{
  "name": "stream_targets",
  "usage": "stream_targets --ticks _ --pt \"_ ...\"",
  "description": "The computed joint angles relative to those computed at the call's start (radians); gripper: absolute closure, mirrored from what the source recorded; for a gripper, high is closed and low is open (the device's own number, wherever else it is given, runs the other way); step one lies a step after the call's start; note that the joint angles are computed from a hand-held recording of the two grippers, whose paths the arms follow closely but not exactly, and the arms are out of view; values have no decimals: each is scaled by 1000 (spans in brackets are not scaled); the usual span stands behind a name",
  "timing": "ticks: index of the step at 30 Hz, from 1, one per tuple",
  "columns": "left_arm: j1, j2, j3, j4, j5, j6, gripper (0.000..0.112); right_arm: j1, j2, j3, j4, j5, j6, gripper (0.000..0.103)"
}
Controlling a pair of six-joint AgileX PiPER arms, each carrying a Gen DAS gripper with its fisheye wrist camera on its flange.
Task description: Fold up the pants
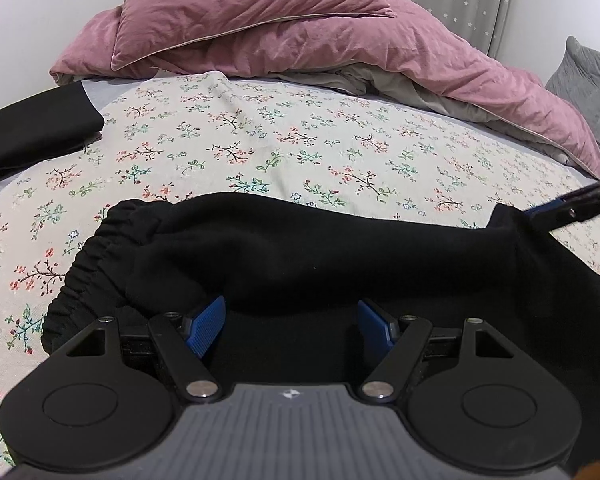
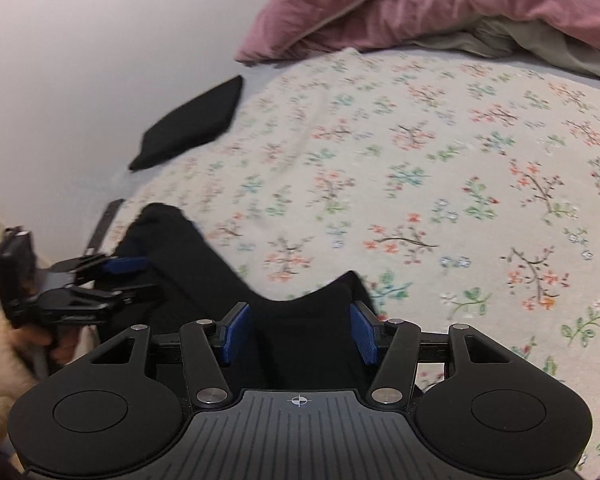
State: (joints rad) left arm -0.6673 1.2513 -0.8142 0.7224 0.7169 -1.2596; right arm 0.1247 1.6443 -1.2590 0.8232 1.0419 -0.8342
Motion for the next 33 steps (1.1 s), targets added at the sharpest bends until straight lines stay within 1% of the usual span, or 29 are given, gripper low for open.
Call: stream_targets --ticks 3,6,10,13,16,17,18,19,20,21,22,23,24,25,27,28,29,30,31,32,33 --pt "-3 -2 -2 -4 5 6 23 2 1 -3 -8 29 -3 49" --pt "14 -14 -1 -40 -4 56 23 0 2 11 -25 50 -9 49" --pt "51 -31 -19 -136 -17 203 24 0 31 26 -40 32 6 49" --pt "99 -56 -20 -213 -58 304 24 -15 77 0 26 36 18 48" --pt "148 -73 -18 -263 -101 367 24 -33 130 -33 117 16 86 48" --pt "171 -79 -13 -288 -130 397 24 -40 146 -36 150 7 121 50" --pt "194 -87 -3 -314 -168 425 27 -46 158 -34 176 -3 156 66" --pt "215 -98 18 -321 -223 433 33 -38 157 -31 165 -37 203 93" --pt "233 -114 53 -302 -297 424 38 -20 144 -19 122 -91 246 95" --pt "254 -128 86 -291 -367 429 44 -9 120 9 111 -139 250 96" --pt "272 -124 99 -285 -397 427 44 -1 87 49 130 -184 220 96" --pt "285 -86 91 -241 -387 385 45 15 39 99 146 -247 193 97" --pt "279 -51 76 -169 -349 317 62 35 -3 139 153 -310 184 97" --pt "279 -25 76 -114 -339 266 77 61 -32 164 145 -367 191 97" --pt "283 31 78 -15 -339 166 86 130 -42 177 22 -497 288 98" --pt "284 49 86 47 -352 106 86 152 -18 162 -55 -527 363 98" --pt "272 73 84 112 -343 50 86 173 16 143 -134 -550 431 98" --pt "246 95 70 164 -310 17 86 192 45 133 -196 -576 480 98" --pt "212 116 51 202 -262 -3 86 205 69 134 -219 -607 497 98" --pt "174 138 27 226 -205 -13 86 213 72 148 -209 -640 480 98" --pt "155 149 6 218 -163 14 86 212 69 157 -192 -655 466 98"
